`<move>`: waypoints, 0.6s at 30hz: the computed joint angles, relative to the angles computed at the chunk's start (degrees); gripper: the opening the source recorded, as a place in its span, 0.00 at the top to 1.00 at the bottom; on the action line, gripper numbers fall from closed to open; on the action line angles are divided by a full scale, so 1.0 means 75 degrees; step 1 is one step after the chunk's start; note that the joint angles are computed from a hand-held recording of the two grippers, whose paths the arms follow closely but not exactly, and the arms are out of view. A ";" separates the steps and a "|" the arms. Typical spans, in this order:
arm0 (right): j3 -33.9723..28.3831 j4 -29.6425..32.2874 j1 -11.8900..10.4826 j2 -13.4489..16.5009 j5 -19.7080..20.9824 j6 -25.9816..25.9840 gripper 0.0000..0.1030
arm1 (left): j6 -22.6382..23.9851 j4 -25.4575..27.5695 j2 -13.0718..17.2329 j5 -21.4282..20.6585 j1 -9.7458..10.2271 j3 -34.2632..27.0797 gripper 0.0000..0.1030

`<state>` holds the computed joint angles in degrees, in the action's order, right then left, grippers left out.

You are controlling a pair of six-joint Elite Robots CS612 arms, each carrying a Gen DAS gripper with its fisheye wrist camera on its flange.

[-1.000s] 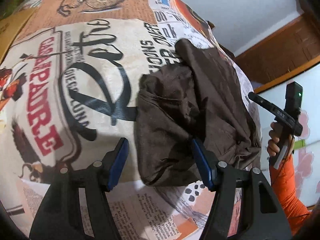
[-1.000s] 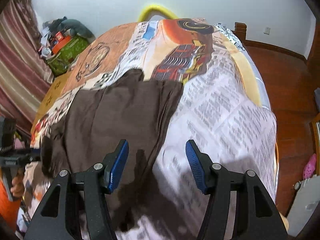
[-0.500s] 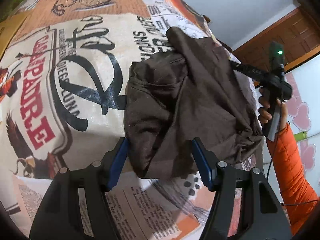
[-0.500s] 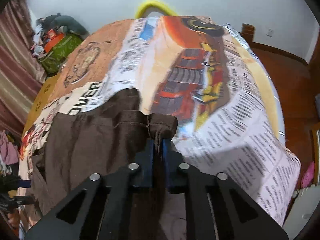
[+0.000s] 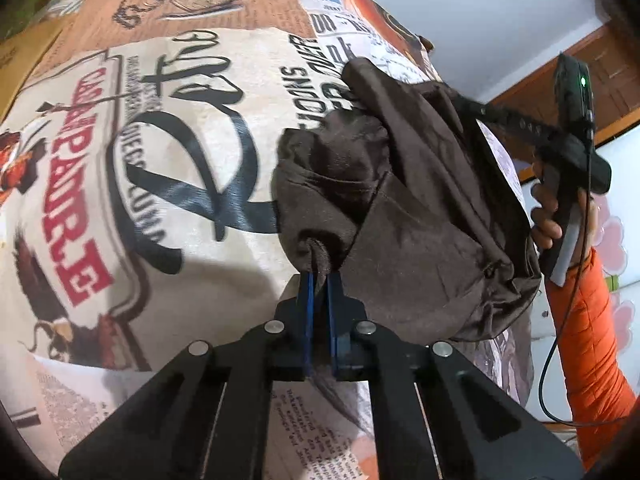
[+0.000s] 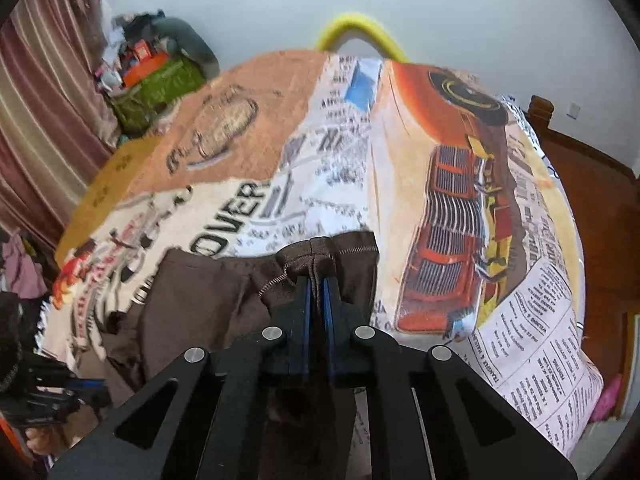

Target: Fold small clothes

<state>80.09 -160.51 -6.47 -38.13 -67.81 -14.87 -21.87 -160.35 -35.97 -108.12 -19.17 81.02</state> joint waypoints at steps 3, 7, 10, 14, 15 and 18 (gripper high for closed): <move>0.0230 -0.0244 -0.0082 -0.0105 0.0068 0.0104 0.53 | -0.0070 -0.0152 -0.0114 0.0068 0.0026 0.0132 0.95; 0.0715 -0.0637 -0.0329 -0.0335 0.0450 0.0265 0.42 | -0.0167 -0.0305 -0.0245 0.0105 0.0050 0.0162 0.96; 0.1153 -0.0837 -0.0482 -0.0533 0.0389 0.0095 0.42 | -0.0194 -0.0453 -0.0352 -0.0004 0.0057 0.0114 0.97; 0.1769 -0.1264 -0.0626 -0.0750 0.0027 -0.0214 0.42 | 0.0013 -0.0425 -0.0426 0.0156 -0.0092 -0.0186 0.97; 0.1936 -0.1326 -0.0685 -0.0806 0.0031 -0.0235 0.42 | 0.0084 -0.0383 -0.0426 0.0190 -0.0129 -0.0271 0.97; 0.2209 -0.1375 -0.0775 -0.0902 0.0119 -0.0339 0.42 | 0.0345 -0.0045 -0.0341 0.0269 -0.0280 -0.0772 0.98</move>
